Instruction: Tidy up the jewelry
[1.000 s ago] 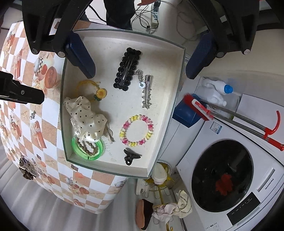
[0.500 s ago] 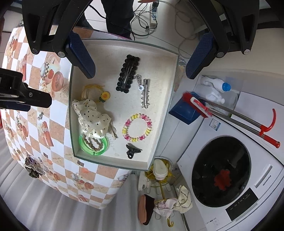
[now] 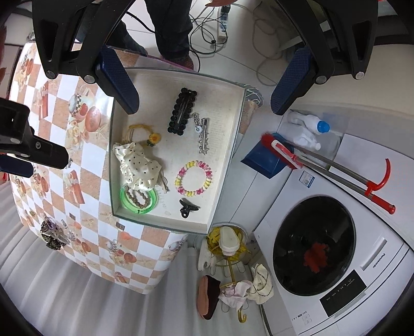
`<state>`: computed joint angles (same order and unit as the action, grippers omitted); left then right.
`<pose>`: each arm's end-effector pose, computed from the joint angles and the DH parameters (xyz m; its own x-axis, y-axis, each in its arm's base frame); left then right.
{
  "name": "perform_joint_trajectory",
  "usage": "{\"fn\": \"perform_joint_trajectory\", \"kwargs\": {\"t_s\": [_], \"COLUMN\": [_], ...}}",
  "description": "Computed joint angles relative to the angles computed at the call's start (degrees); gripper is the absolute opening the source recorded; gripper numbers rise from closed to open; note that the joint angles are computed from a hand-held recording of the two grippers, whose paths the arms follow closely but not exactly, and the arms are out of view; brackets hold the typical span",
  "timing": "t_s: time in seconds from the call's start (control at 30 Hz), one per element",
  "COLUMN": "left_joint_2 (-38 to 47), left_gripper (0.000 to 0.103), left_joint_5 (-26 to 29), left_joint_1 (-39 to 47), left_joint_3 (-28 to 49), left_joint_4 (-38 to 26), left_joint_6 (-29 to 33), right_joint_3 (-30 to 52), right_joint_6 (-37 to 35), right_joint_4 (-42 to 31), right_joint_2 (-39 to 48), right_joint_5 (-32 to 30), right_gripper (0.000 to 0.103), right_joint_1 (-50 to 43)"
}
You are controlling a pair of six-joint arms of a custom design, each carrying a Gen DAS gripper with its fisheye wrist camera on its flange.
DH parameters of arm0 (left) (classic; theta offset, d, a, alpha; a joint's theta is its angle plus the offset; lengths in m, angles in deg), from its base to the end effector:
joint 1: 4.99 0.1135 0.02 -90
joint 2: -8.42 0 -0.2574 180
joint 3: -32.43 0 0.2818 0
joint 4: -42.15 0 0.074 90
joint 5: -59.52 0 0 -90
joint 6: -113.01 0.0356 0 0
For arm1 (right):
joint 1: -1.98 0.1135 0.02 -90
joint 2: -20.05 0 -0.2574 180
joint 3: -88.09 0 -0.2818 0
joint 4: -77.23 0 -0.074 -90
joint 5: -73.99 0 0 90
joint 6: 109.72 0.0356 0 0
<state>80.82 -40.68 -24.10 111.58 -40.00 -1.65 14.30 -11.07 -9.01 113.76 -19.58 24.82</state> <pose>0.2378 -0.0757 0.2865 -0.9478 -0.1062 -0.3006 -0.1270 0.9906 0.0506 0.3147 0.1350 0.3262 -0.9353 -0.2311 -0.2678 -0.2658 0.9587 0.1012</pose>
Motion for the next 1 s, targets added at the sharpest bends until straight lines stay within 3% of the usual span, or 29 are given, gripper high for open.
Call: {"fn": "perform_joint_trajectory", "kwargs": {"t_s": [0.3,1.0], "left_joint_2": [-0.88,-0.78], "left_gripper": [0.103,0.103], "left_joint_5": [-0.93,-1.19], "left_joint_1": [-0.36,-2.89], "left_joint_3": [4.3,6.58], "left_joint_4": [-4.42,-6.97], "left_joint_6": [0.03,-1.67], "right_joint_3": [5.39,5.27], "right_joint_6": [-0.03,0.17], "right_joint_4": [-5.01,-6.5], "right_joint_2": [-0.36,-1.42], "right_joint_5": [0.92,1.38], "right_gripper": [0.09,0.09], "right_joint_1": [1.75,1.18]}}
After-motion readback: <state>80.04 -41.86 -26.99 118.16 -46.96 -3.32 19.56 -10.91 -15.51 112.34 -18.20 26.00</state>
